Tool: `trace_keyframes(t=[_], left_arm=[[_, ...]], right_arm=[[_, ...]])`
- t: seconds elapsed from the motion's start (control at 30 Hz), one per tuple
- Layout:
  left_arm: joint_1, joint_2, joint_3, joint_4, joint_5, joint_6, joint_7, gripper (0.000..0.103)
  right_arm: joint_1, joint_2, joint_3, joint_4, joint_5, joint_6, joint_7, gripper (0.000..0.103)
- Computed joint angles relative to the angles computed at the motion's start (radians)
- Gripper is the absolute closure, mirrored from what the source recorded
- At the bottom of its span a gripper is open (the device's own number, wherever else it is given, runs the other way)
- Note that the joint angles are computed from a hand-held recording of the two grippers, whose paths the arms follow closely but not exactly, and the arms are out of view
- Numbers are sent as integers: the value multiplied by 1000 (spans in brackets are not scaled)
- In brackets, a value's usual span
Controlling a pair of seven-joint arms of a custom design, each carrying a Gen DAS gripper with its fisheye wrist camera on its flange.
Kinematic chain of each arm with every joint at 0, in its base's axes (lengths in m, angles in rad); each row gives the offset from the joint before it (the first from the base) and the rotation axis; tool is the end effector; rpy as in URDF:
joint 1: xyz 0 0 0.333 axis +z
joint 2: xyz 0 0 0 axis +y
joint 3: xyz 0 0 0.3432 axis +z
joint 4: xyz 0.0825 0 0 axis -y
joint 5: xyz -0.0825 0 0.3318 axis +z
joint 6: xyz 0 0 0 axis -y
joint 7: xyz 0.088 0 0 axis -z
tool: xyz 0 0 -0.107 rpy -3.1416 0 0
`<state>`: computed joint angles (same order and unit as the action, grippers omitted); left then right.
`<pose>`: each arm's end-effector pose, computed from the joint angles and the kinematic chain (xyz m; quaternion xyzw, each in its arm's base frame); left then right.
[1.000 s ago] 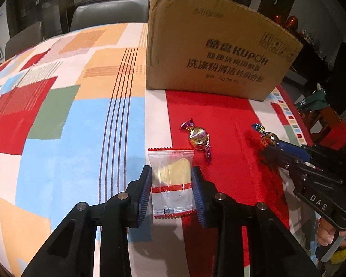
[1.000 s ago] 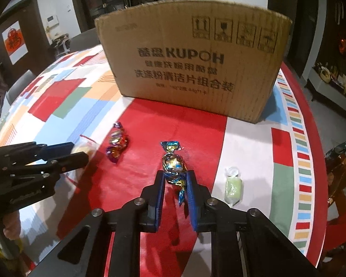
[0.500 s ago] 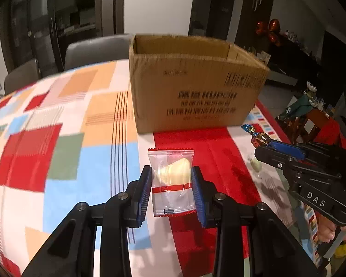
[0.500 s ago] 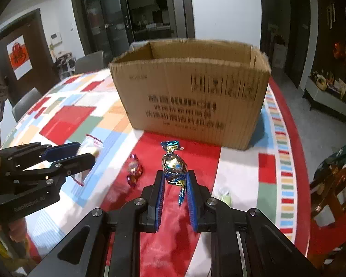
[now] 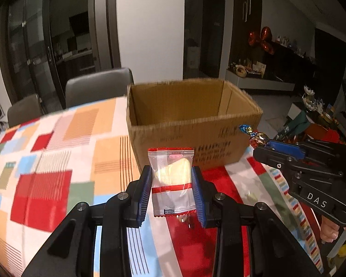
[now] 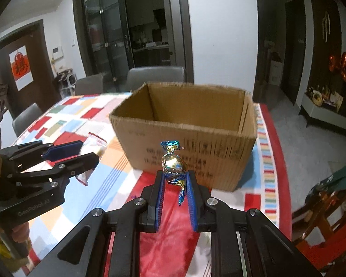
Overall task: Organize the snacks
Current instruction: 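Carry both held items over the box and open both tools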
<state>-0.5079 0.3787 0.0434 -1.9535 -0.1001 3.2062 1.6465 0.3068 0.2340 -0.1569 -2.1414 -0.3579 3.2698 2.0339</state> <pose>0.5737 -0.2812 0.4510 -0.4824 0.7669 -0.3579 0.2262 0.5698 0.1291 0.4633 -0.6650 0.6109 -0.2585 0.3433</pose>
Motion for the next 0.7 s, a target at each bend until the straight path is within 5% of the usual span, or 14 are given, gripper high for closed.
trace_keyframes(t=[0.23,0.43,0.7], left_arm=[[20,32,-16,106,22,-34,13,69],[89,85,-95,230,27,-89,47,69],[71,188,-65,456,84,-257,-13,69]], right_arm=[[-52,17,37,84,8,-34,-13,83],[-98,53,75,166,13,-74,-26,83],[-163,117,141,279,57,-142,-68,83]])
